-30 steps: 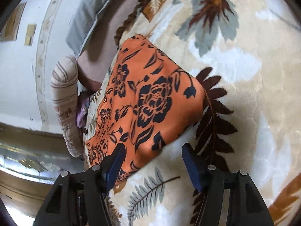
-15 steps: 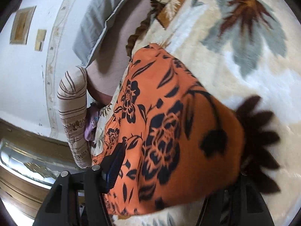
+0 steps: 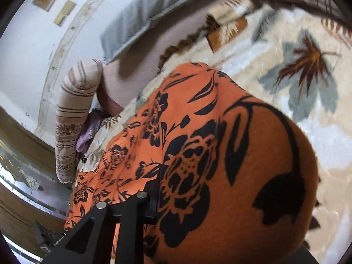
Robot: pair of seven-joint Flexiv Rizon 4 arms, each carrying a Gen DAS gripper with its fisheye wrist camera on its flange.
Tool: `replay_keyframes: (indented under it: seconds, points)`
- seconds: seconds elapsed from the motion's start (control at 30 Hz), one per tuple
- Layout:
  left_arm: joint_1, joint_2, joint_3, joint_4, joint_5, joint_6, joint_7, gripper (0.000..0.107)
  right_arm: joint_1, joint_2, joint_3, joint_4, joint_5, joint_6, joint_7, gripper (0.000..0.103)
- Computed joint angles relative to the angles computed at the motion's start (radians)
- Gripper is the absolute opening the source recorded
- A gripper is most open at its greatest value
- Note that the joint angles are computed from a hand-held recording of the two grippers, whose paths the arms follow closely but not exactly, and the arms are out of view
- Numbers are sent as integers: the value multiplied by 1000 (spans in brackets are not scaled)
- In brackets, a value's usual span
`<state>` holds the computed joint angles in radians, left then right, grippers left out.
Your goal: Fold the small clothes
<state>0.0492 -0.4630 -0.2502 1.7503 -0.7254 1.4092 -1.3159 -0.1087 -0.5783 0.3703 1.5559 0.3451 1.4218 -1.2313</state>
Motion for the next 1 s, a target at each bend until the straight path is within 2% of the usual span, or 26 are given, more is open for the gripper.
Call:
replay_keyframes:
  seconds: [0.17,0.27,0.5,0.57,0.67,0.7,0.77,0.8,0.83,0.87,0.97,1.0]
  points:
    - [-7,92,21,89,-14,-38,5,21,-8,94,10,89,15,5,-11,24]
    - [-13,169,22,183,-74,-44,64,21,-24,171,25,165,63,9,-34,24]
    - [-108,361,105,415,-164,-53,178,22,-33,384,30,344,222,-44,-128,24]
    - [-136,385,136,449,-150,-68,179,22,-28,431,20,393,261,-63,-154,24]
    - [-155,387,193,469,-34,-117,106,27,-19,443,-17,416,308,-160,-146,24]
    - [-154,383,207,467,7,-131,75,36,-16,433,-36,412,315,-209,-138,28]
    - [-148,393,226,462,57,-164,21,40,-22,430,-57,394,385,-261,-174,33]
    - [-146,410,232,464,65,-178,12,40,-17,438,-70,394,396,-275,-178,40]
    - [-144,426,238,468,76,-186,8,41,-3,461,-91,412,357,-285,-140,48]
    - [-142,441,246,468,104,-195,-9,41,11,476,-108,430,334,-273,-115,63]
    - [-136,496,270,482,149,-211,-31,42,28,549,-152,497,328,-225,-98,65]
    - [-127,518,278,484,212,-208,-74,43,32,575,-167,521,317,-211,-90,65]
